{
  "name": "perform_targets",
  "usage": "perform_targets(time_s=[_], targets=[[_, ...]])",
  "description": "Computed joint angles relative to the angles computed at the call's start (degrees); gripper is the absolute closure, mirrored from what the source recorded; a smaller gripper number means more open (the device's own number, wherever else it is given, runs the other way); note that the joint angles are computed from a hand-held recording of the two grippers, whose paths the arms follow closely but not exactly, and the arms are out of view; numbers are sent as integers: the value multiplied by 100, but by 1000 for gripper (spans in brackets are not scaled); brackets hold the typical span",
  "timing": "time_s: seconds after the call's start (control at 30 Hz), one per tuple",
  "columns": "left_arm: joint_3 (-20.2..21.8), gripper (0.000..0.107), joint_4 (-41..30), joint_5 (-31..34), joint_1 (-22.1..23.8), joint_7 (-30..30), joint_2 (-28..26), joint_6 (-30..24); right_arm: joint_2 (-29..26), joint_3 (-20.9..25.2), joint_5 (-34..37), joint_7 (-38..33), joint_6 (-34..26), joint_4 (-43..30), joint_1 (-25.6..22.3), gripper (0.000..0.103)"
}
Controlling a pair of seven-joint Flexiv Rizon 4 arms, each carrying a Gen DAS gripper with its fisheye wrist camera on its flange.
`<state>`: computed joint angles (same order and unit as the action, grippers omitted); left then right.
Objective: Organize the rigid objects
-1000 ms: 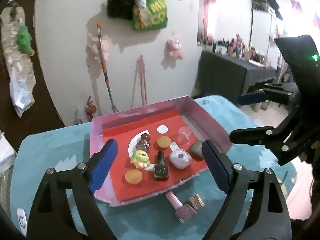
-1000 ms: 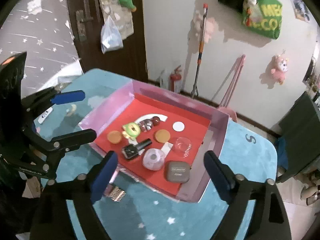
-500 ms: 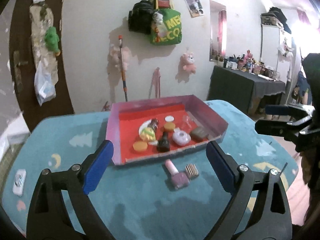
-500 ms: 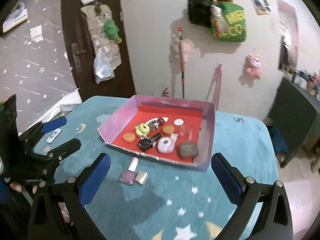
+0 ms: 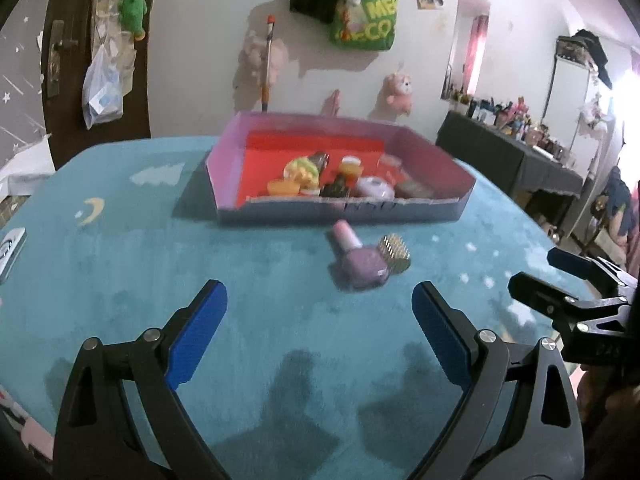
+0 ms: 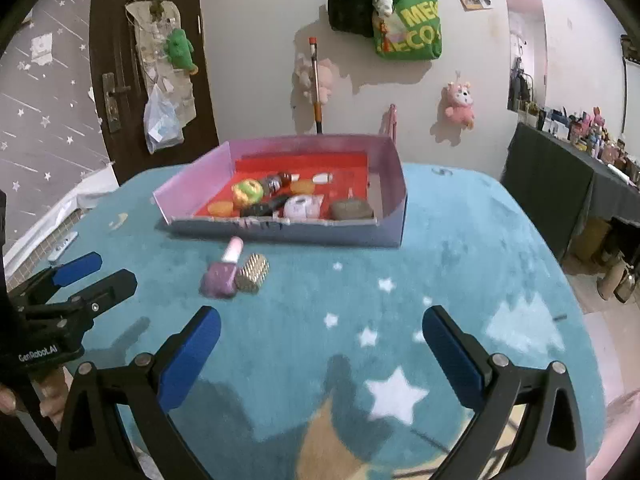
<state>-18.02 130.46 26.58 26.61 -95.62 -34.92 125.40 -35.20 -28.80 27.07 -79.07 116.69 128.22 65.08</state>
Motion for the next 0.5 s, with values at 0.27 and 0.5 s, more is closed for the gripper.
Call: perform_targets(time_s=[0.27, 0.5], targets=[[297, 12, 28, -233, -334, 174, -212, 36, -437, 91, 211, 280, 1, -55, -28, 0], [392, 12, 38, -479, -504, 325, -286, -28, -496, 310, -35, 496, -10, -45, -306, 0]])
